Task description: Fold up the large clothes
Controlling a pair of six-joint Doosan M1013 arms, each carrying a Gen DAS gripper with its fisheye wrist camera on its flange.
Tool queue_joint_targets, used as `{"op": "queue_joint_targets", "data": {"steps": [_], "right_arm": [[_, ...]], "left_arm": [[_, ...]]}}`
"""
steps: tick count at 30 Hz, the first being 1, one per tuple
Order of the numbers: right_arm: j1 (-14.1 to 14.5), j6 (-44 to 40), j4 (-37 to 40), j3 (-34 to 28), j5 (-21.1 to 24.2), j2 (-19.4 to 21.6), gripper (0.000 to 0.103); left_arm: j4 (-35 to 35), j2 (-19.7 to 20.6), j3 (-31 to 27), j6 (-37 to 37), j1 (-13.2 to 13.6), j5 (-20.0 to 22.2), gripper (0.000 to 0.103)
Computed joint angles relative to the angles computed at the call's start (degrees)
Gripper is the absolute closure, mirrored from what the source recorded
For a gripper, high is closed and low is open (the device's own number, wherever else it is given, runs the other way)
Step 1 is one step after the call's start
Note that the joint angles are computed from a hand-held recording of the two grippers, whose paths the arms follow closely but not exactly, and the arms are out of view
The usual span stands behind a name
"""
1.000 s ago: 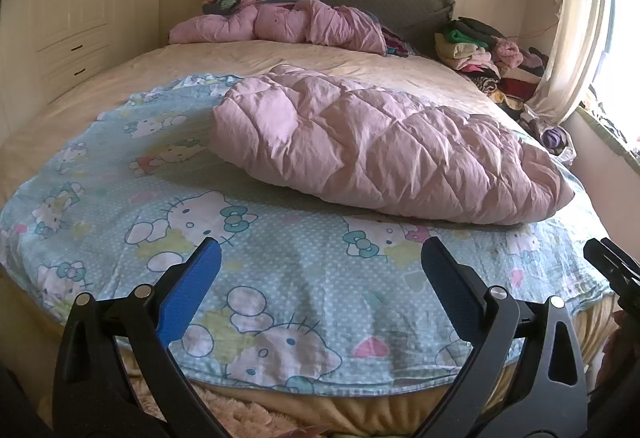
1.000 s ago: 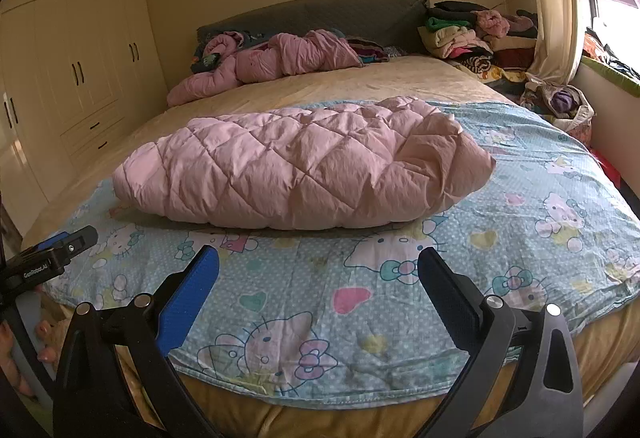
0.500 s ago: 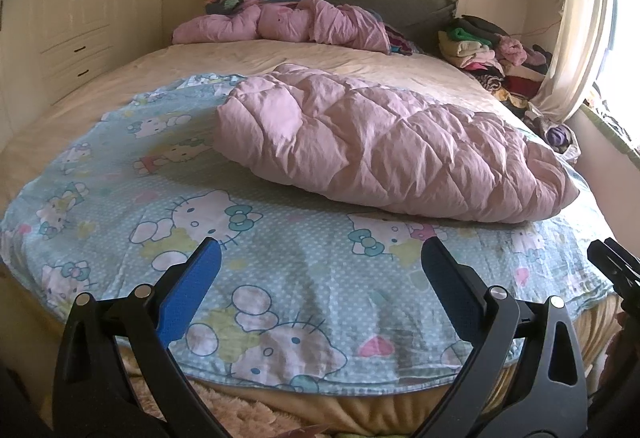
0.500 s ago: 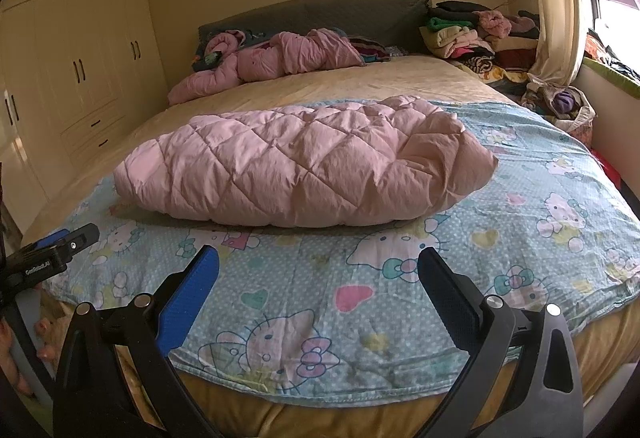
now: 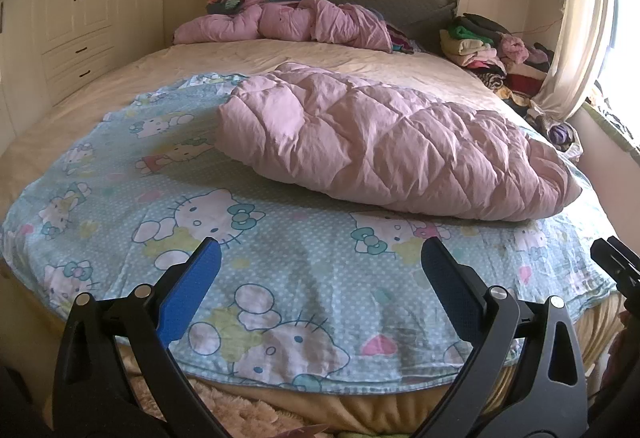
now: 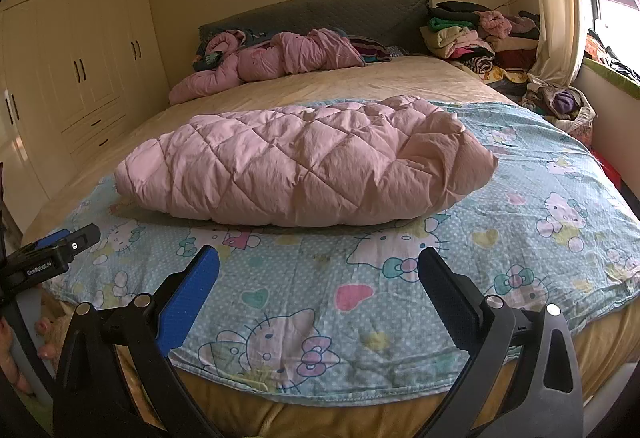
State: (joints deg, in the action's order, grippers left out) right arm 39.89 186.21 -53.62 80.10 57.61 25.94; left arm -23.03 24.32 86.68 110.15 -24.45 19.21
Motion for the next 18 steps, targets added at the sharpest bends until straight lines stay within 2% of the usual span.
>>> {"op": "queue_joint_targets", "data": {"steps": [18], "right_arm": [[0.16,0.32,0.84,0.35,1.09,0.06,0.004]], "left_arm": [[2.68,0.24,-0.15,-1.77,-0.03,0.93,0.009]]}}
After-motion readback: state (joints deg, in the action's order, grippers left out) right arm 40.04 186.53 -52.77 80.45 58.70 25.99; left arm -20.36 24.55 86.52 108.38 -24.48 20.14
